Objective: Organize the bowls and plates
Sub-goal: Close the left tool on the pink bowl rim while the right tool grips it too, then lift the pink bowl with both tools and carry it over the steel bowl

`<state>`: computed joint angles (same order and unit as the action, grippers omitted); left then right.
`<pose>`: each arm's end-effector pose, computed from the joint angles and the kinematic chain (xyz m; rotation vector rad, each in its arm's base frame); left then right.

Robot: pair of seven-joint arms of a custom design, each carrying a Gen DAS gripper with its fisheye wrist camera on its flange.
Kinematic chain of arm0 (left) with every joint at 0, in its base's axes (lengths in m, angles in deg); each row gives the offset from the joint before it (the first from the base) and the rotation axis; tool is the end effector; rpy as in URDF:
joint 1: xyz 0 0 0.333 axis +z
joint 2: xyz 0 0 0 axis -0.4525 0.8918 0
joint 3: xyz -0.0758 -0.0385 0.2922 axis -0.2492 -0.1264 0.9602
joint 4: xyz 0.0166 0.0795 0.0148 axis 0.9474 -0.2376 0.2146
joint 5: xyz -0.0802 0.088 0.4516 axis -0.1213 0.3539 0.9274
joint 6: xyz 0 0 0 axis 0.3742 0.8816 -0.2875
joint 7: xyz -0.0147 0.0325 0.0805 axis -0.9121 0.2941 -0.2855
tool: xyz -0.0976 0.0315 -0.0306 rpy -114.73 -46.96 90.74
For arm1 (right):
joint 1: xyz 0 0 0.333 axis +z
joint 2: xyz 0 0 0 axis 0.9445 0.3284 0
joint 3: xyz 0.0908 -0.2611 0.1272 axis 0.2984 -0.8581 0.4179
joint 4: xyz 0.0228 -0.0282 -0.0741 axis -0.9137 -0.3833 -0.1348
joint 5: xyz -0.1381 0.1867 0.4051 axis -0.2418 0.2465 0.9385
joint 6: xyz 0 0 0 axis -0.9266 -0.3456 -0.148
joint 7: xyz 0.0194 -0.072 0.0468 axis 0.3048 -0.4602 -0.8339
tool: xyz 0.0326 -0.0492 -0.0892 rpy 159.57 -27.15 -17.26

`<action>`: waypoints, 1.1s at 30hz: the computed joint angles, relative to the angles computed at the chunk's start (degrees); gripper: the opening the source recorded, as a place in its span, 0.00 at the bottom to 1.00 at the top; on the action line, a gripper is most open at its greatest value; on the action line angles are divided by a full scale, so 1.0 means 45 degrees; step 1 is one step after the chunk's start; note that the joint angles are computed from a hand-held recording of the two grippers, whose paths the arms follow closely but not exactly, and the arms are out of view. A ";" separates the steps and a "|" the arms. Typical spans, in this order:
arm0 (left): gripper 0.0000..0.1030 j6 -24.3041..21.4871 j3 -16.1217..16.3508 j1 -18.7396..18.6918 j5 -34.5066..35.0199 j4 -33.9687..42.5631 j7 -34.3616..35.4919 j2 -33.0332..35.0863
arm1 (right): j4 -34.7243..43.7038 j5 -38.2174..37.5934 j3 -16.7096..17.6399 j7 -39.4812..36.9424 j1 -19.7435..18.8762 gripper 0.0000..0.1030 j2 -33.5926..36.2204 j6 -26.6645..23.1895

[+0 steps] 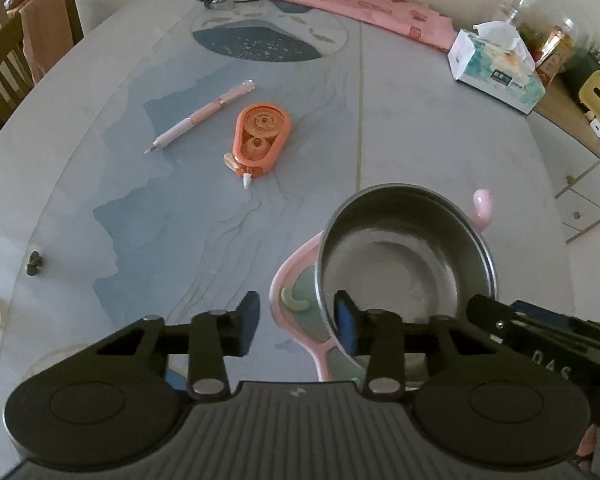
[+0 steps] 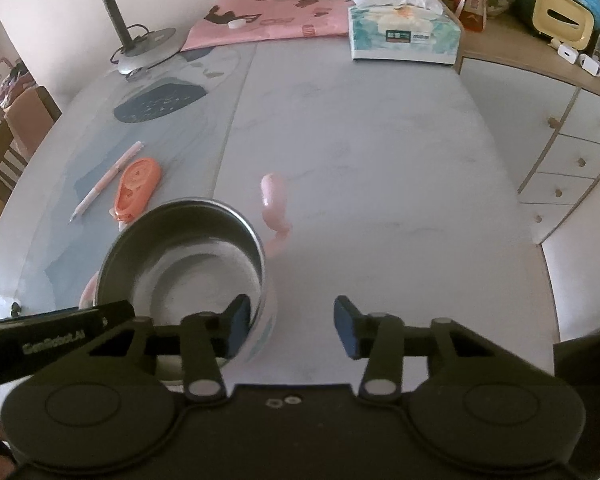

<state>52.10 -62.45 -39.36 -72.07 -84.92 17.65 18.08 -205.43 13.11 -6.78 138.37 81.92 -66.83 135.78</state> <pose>0.6055 -0.2774 0.4480 -2.2925 1.7065 -0.5567 0.6274 0.1389 0.4306 -1.9687 1.7593 -0.3048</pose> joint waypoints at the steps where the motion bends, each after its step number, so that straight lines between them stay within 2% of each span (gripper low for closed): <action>1: 0.32 -0.0020 -0.0006 -0.0009 0.0023 0.0057 0.0005 0.0051 | -0.0005 -0.0009 0.0012 -0.0010 0.0013 0.38 0.0001 0.0015; 6: 0.31 -0.0224 -0.0024 -0.0073 0.0307 0.0241 0.0060 0.0167 | -0.0048 0.0005 0.0059 -0.0050 0.0084 0.24 -0.0066 0.0011; 8: 0.31 -0.0279 -0.0031 -0.0087 0.0319 0.0248 0.0080 0.0157 | -0.0084 0.0124 0.0079 -0.0225 0.0126 0.11 -0.0127 -0.0028; 12: 0.30 -0.0454 -0.0043 -0.0128 0.0499 0.0195 0.0043 0.0050 | -0.0264 -0.0664 0.0193 0.0065 0.0191 0.10 -0.0325 0.0065; 22: 0.30 -0.0499 -0.0153 -0.0207 0.0247 -0.0788 0.0218 -0.1188 | -0.1158 -0.0777 0.0288 0.0182 0.0200 0.10 -0.1446 -0.0070; 33: 0.30 -0.1111 -0.0288 -0.0670 -0.0518 -0.2327 0.0960 -0.4042 | -0.3093 -0.1371 0.0796 0.1305 0.0014 0.10 -0.4624 -0.0775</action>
